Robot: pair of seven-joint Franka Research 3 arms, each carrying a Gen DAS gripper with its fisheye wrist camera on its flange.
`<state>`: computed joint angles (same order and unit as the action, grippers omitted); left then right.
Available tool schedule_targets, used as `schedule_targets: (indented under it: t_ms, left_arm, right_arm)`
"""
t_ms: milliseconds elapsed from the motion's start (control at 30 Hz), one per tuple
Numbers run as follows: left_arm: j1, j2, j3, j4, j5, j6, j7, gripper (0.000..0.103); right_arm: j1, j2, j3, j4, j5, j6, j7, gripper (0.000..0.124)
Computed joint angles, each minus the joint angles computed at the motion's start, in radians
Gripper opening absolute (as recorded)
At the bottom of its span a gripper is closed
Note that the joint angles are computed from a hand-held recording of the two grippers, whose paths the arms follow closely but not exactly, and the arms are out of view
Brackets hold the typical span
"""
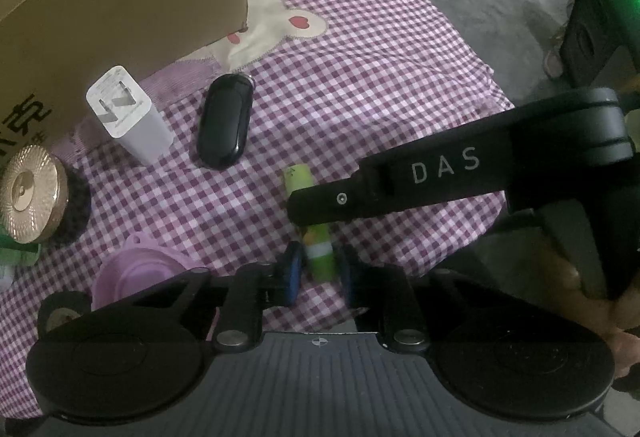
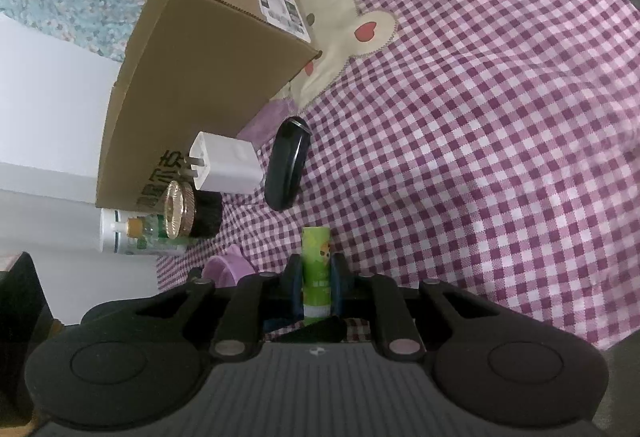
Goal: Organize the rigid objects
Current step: 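Carry the glue stick with the right gripper into the box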
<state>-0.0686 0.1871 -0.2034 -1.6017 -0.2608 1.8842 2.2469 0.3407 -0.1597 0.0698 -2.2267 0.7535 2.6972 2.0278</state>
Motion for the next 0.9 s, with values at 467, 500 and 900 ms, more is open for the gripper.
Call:
schedule_targets:
  t_ms: [467, 500, 900]
  left_arm:
    - [0.041, -0.106, 0.036, -0.015, -0.151, 0.028, 0.070, 0.018]
    - [0.047, -0.113, 0.042, -0.005, -0.172, 0.030, 0.073, 0.018]
    - [0.132, 0.038, 0.076, 0.320, -0.217, 0.127, -0.061, 0.018]
  right_arm:
    - [-0.020, -0.062, 0.057, 0.044, -0.261, 0.033, 0.165, 0.016]
    - [-0.025, -0.061, 0.065, 0.065, -0.302, 0.032, 0.182, 0.016]
    - [0.033, 0.306, 0.058, 0.690, -0.425, -0.022, -0.012, 0.016]
